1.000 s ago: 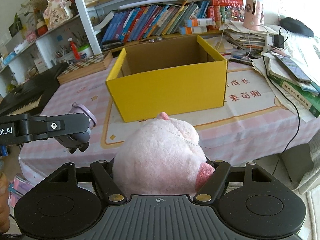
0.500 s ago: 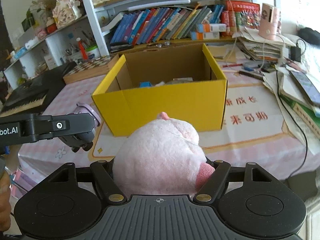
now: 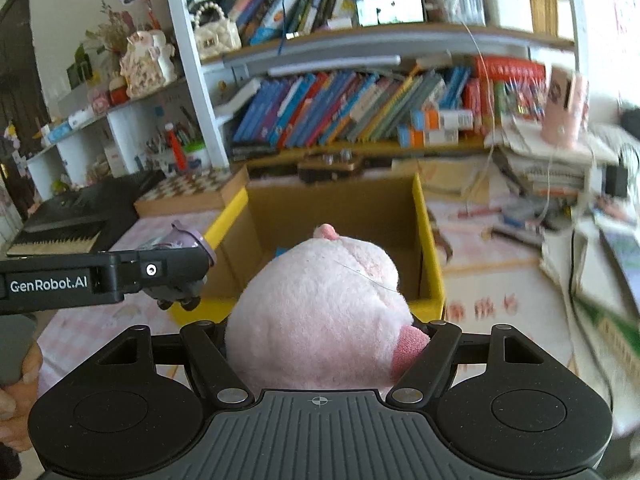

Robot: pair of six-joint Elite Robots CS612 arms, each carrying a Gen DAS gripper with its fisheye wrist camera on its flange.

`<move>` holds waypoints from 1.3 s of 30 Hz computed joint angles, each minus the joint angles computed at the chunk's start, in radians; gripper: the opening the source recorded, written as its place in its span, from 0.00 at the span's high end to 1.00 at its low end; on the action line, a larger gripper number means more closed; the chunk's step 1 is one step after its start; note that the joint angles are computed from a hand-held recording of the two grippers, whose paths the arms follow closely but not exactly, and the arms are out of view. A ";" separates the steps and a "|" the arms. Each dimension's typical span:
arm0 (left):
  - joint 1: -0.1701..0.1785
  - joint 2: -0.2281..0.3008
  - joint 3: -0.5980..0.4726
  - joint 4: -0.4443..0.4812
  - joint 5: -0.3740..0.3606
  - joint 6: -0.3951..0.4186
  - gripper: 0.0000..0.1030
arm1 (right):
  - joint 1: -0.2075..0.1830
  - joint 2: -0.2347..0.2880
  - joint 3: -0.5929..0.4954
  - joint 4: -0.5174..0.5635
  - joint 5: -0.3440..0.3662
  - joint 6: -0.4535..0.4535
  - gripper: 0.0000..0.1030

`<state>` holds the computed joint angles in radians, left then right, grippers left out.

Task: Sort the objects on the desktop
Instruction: 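Lower the truck and pig into the yellow box and open both tools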

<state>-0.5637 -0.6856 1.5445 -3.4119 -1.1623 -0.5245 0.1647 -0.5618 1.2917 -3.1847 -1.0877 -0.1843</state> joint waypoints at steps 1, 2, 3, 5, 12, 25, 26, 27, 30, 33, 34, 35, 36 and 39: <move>0.002 0.005 -0.014 0.009 0.004 0.015 0.41 | 0.001 0.010 -0.022 0.003 -0.001 -0.009 0.28; 0.005 0.010 -0.029 0.019 0.008 0.030 0.41 | 0.002 0.019 -0.039 0.008 -0.001 -0.019 0.28; 0.008 0.013 -0.039 0.028 0.009 0.041 0.41 | 0.003 0.027 -0.056 0.012 -0.002 -0.030 0.28; 0.015 0.024 -0.067 0.053 0.010 0.064 0.41 | 0.006 0.046 -0.094 0.031 -0.005 -0.061 0.28; 0.037 0.058 -0.147 0.152 0.004 0.121 0.41 | 0.017 0.105 -0.224 0.161 0.004 -0.185 0.28; 0.072 0.118 -0.275 0.343 -0.024 0.148 0.41 | 0.047 0.208 -0.451 0.431 -0.070 -0.428 0.30; 0.074 0.123 -0.284 0.359 -0.027 0.149 0.41 | 0.048 0.213 -0.463 0.451 -0.076 -0.443 0.30; 0.076 0.126 -0.292 0.374 -0.030 0.149 0.41 | 0.049 0.218 -0.474 0.470 -0.082 -0.456 0.30; 0.080 0.135 -0.311 0.415 -0.033 0.140 0.41 | 0.052 0.226 -0.495 0.515 -0.090 -0.495 0.30; 0.084 0.141 -0.322 0.443 -0.045 0.125 0.41 | 0.053 0.226 -0.502 0.549 -0.087 -0.534 0.30; 0.085 0.142 -0.326 0.455 -0.046 0.126 0.41 | 0.053 0.225 -0.501 0.557 -0.085 -0.547 0.30; 0.085 0.145 -0.333 0.468 -0.045 0.129 0.41 | 0.053 0.224 -0.502 0.564 -0.087 -0.554 0.30; 0.085 0.146 -0.336 0.474 -0.047 0.128 0.41 | 0.054 0.224 -0.503 0.568 -0.089 -0.557 0.30; 0.087 0.148 -0.339 0.485 -0.053 0.119 0.41 | 0.054 0.222 -0.501 0.568 -0.088 -0.561 0.29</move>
